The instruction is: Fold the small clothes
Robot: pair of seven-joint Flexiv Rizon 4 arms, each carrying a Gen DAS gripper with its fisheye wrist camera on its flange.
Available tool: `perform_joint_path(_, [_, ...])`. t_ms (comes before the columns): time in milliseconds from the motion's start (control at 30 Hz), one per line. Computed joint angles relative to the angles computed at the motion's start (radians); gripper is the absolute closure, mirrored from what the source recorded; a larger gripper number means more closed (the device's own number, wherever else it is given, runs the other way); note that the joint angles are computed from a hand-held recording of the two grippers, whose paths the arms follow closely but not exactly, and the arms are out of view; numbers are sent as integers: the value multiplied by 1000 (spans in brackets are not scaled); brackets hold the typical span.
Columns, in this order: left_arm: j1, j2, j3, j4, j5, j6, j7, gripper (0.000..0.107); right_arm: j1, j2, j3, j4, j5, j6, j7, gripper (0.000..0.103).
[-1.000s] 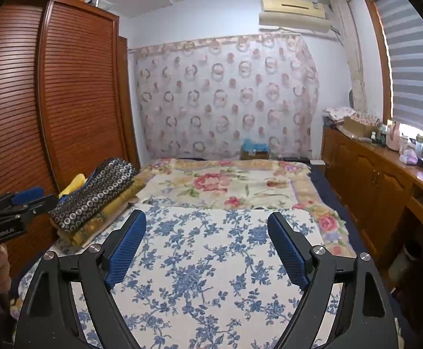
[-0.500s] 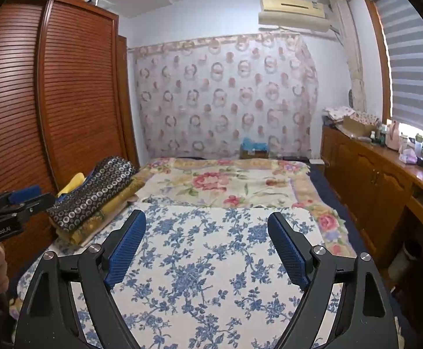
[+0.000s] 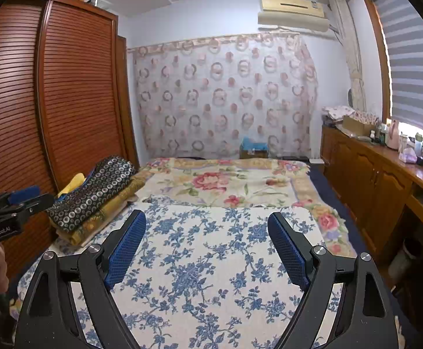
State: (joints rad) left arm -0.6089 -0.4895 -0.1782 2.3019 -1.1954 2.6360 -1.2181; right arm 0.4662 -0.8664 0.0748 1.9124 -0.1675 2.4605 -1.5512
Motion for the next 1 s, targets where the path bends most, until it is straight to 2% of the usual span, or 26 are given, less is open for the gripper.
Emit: perform_joint_path(1000, [-2, 3, -2, 6, -7, 7, -3, 47, -6, 1, 1, 0, -7, 0, 2, 15])
